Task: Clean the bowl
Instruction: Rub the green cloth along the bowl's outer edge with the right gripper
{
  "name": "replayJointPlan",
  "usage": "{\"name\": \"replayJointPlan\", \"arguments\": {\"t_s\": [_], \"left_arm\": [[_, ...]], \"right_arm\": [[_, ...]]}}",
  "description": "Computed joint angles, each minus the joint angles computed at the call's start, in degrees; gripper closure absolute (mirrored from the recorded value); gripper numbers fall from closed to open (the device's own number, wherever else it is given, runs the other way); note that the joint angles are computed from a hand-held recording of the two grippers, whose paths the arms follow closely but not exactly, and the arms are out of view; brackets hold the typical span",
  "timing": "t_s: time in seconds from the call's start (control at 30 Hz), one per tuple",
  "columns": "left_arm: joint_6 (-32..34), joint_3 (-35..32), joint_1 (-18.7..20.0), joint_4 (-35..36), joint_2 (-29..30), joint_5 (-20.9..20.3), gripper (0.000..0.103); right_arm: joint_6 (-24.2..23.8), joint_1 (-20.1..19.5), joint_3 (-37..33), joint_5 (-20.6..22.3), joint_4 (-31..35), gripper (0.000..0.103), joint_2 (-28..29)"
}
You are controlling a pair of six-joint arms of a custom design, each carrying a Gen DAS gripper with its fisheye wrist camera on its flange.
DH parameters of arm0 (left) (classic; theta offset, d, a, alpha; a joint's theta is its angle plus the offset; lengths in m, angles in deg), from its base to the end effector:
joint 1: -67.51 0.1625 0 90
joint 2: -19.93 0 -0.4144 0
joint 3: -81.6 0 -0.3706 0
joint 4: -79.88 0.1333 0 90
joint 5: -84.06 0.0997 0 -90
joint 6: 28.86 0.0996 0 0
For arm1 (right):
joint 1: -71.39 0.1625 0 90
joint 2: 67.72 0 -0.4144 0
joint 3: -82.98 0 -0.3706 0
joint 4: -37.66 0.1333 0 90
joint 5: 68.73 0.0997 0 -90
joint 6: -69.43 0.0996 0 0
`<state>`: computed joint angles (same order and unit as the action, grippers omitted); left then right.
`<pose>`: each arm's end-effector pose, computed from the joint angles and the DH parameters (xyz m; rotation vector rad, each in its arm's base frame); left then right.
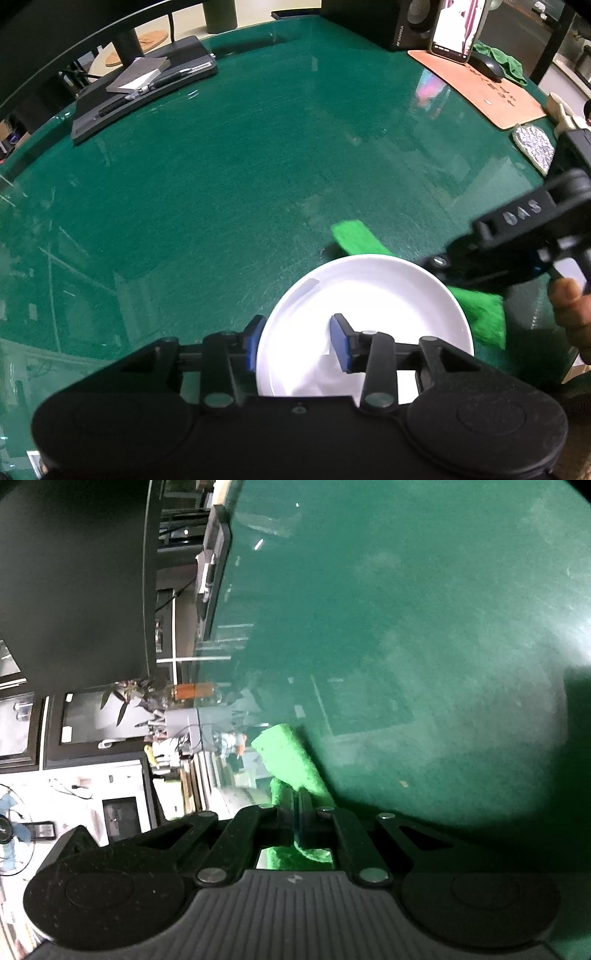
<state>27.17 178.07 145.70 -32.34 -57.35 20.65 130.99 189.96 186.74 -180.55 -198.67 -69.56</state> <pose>0.0625 -0.5704 0.3612 1.4854 2.2390 0.1731 0.3110 -0.3699 -0.1831 0.9445 2.4612 -1.1163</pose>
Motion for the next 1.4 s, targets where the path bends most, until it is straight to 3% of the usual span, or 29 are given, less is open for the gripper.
{"name": "replayJointPlan", "arguments": {"t_s": [0.13, 0.17, 0.23, 0.3, 0.47, 0.57, 0.8, 1.0, 1.17, 1.4], "left_arm": [[-1.8, 0.0, 0.7, -0.6, 0.0, -1.2, 0.056], [-2.1, 0.0, 0.7, -0.8, 0.0, -1.3, 0.05], [-1.8, 2.0, 0.7, -4.9, -0.6, -0.1, 0.024], [-2.0, 2.8, 0.9, -7.2, -0.5, 0.9, 0.015], [-4.6, -0.5, 2.0, -3.2, 1.0, -0.5, 0.015], [-3.9, -1.1, 2.4, -2.4, 1.0, -1.0, 0.017], [0.6, -5.6, 4.3, 4.0, 1.1, -9.2, 0.022], [-0.3, -8.3, 4.9, 8.3, 3.1, -8.6, 0.067], [2.4, -10.7, 6.8, 9.8, 4.3, -12.8, 0.074], [3.0, -14.5, 7.0, 12.4, 6.3, -13.5, 0.076]], "right_arm": [[-2.6, -1.4, -3.3, 1.3, 2.9, 0.099, 0.2], [-3.2, -1.6, -3.9, 1.4, 3.7, 0.099, 0.1], [-3.5, -1.5, -4.3, 0.9, 4.2, 0.099, 0.2], [-3.5, -1.2, -4.7, 0.1, 4.8, 0.101, 0.3], [-1.9, -0.2, -5.4, -2.2, 4.2, 0.103, 1.2], [-0.6, 0.3, -5.9, -3.5, 3.5, 0.103, 1.9], [3.6, 2.0, -7.9, -8.0, 5.5, 0.103, 2.5], [5.4, 3.8, -11.0, -12.7, 9.2, 0.103, 3.2], [7.2, 5.2, -13.4, -16.9, 12.4, 0.103, 3.7], [9.9, 6.7, -15.8, -21.4, 14.7, 0.103, 4.6]]}}
